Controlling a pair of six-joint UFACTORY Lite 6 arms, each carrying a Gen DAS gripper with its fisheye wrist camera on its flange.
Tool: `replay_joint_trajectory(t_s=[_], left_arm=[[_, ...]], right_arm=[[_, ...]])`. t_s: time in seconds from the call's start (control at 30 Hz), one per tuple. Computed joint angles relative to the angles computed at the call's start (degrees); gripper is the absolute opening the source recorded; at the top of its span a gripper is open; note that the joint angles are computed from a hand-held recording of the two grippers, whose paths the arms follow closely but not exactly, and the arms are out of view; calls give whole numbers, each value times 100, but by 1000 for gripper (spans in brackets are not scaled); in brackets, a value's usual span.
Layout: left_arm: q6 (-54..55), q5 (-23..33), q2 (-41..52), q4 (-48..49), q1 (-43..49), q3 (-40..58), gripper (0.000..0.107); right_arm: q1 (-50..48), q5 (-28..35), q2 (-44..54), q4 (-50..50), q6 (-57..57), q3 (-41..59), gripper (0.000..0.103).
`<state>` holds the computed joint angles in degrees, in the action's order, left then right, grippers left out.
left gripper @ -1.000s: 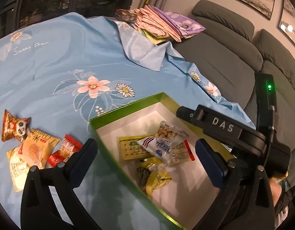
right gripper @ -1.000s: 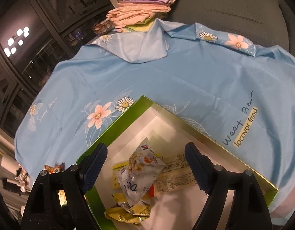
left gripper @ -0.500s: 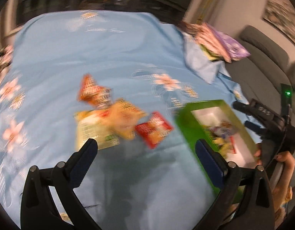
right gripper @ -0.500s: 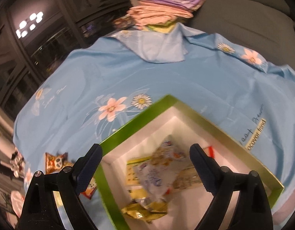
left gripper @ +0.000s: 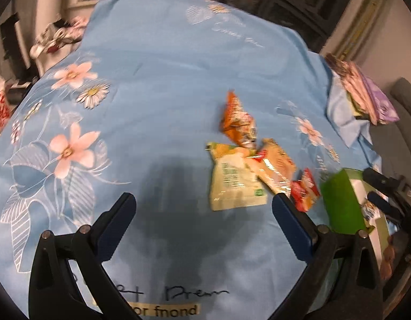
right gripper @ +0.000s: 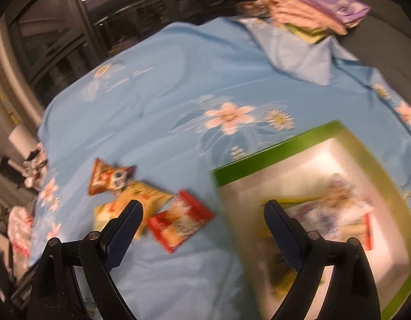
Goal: Organize snacks
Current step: 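Move the right gripper back over the yellow-green corn snack bag, then grasp the yellow-green corn snack bag with the right gripper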
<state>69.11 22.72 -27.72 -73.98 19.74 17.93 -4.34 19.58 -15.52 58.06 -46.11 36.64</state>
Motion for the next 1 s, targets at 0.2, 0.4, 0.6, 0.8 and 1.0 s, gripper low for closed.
replay_joint_trajectory(t_s=[0.2,0.4,0.6,0.8,1.0], left_arm=[[184,-398,99,-56,46,22,102],[1124,141,1289,-882,236,485,101],[1730,649,2236,-1487,121,944,84],[2336,394,3053,-2151,-329,1305,72],[2959,865,3279,-2583,-171,1333,56]], right_arm=[[368,773,537,818,-759,260,86],[1404,566,1596,966,-727,902,68],[1650,1441,3202,1383,-930,2095,54],[2003,764,4176,613,17,2846,54],[1781,937,4221,1674,-1259,2693,54]])
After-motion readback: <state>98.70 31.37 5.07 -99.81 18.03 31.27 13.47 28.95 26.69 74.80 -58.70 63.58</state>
